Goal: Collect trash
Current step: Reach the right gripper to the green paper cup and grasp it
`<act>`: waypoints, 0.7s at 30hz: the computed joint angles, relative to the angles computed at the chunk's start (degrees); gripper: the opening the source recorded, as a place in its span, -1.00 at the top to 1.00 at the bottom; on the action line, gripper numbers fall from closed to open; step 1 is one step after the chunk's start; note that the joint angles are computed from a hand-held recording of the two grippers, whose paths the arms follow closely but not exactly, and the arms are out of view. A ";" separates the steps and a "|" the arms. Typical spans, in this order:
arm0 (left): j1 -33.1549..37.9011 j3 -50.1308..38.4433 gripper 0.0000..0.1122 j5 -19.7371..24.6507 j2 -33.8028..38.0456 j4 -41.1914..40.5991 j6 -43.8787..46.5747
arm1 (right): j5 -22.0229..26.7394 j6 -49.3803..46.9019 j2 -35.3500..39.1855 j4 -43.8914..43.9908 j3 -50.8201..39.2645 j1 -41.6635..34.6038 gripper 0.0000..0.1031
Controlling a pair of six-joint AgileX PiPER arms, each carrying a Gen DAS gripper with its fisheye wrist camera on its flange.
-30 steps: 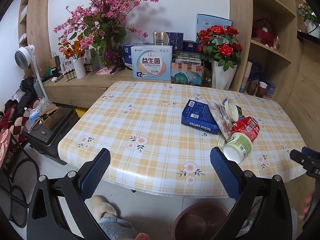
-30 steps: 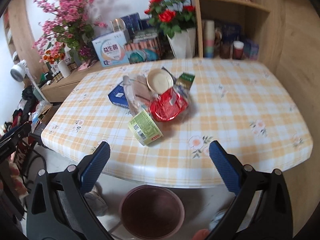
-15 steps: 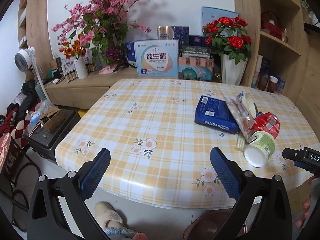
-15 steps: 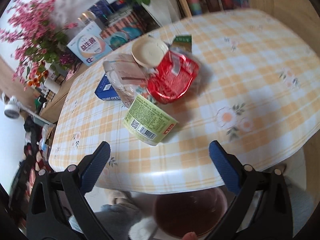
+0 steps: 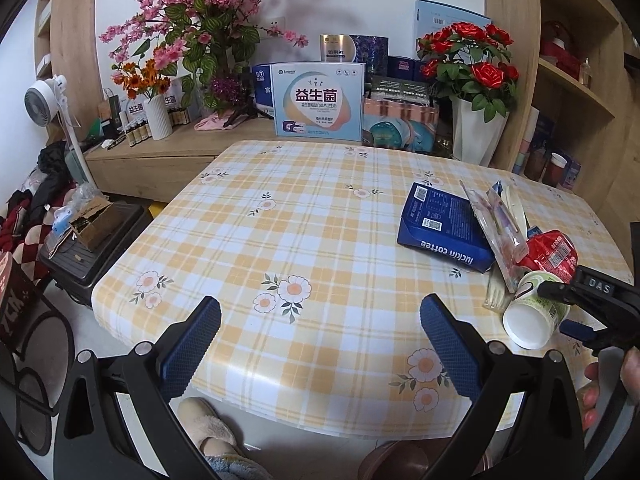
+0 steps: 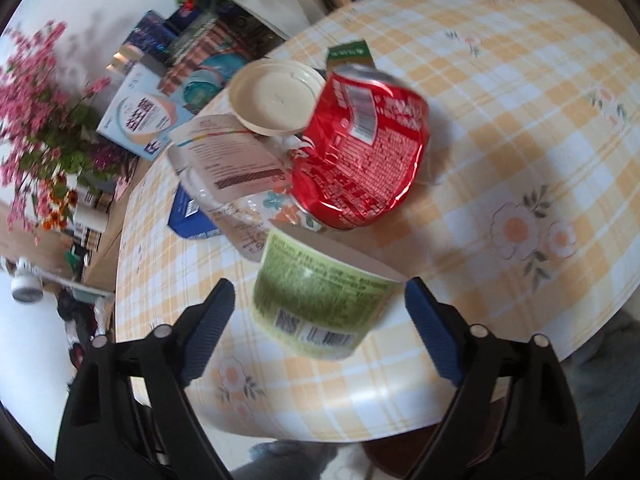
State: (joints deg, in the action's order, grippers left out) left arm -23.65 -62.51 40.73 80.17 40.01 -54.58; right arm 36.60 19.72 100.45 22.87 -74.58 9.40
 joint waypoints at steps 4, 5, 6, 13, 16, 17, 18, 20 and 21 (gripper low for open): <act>0.27 -0.55 -0.74 -0.43 1.03 -1.04 1.15 | 0.70 0.58 3.09 2.45 -2.25 -0.65 -0.60; 0.41 -0.67 -0.73 -0.64 1.23 -1.68 1.87 | 0.66 0.22 3.40 2.93 -2.32 -0.78 -0.59; 0.39 -0.73 -0.73 -0.77 1.39 -2.06 2.27 | 1.14 -0.74 3.98 4.03 -2.63 -1.19 -0.55; -0.35 -2.37 -0.60 -1.07 2.75 -5.89 6.10 | 2.29 -10.43 2.88 10.49 -0.13 -3.62 -0.52; -1.33 -3.23 -0.52 -0.62 3.31 -6.44 6.73 | 2.43 -16.23 1.04 12.82 2.63 -4.64 -0.52; -1.86 -3.66 -0.52 -0.26 3.59 -6.33 6.72 | 2.33 -18.56 0.30 13.44 3.72 -4.95 -0.52; -2.26 -3.95 -0.52 -0.01 3.76 -6.31 6.67 | 2.29 -19.90 -0.08 13.41 4.12 -4.97 -0.52; -2.98 -4.53 -0.50 0.37 4.04 -6.70 6.90 | 1.92 -22.41 -1.28 12.27 5.25 -4.86 -0.52; -3.44 -4.84 -0.50 0.68 4.19 -6.74 6.79 | 1.48 -23.65 -2.07 10.94 5.91 -4.59 -0.52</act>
State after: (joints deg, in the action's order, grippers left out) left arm -27.09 -67.35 41.41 84.36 33.28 -47.79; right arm 38.08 -3.93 98.38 33.81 -68.67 4.82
